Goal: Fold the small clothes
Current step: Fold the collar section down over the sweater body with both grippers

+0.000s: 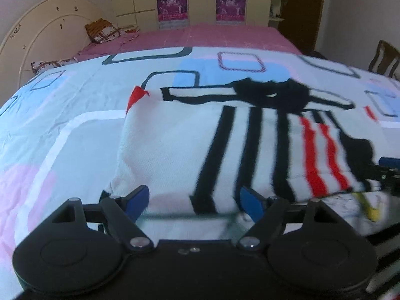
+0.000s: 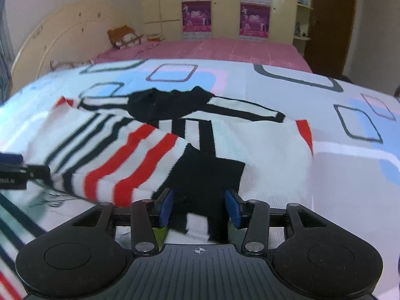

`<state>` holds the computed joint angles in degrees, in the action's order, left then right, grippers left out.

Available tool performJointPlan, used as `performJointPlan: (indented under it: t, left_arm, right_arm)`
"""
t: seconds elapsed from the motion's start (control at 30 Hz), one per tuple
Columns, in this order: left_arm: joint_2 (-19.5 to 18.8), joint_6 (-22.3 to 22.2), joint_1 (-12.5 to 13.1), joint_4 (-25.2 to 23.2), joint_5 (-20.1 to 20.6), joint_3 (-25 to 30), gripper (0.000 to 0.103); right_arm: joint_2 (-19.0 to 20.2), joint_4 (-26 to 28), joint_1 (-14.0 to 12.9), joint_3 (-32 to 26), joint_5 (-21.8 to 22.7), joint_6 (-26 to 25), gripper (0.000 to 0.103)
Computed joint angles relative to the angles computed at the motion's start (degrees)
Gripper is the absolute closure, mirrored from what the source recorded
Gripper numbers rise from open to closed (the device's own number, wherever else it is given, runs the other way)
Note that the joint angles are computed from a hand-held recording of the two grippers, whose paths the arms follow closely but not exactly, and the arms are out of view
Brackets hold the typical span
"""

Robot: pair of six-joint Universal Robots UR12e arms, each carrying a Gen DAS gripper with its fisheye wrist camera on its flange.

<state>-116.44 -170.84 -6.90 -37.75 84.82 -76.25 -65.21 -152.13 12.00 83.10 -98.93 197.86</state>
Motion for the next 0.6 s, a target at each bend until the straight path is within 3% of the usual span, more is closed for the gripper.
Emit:
performJointPlan:
  t: [0.23,0.6]
  left_arm:
    - [4.02,2.75,0.72,-0.64,-4.30,-3.83,0.023]
    - [10.55,9.60,2.96,-2.06,-9.68,-12.18,0.023]
  right_arm:
    - [-4.26,-2.05,2.06,4.48,-1.41,3.52,0.057]
    - [-8.74,1.67,7.86,8.98,-9.31,10.44,0.054]
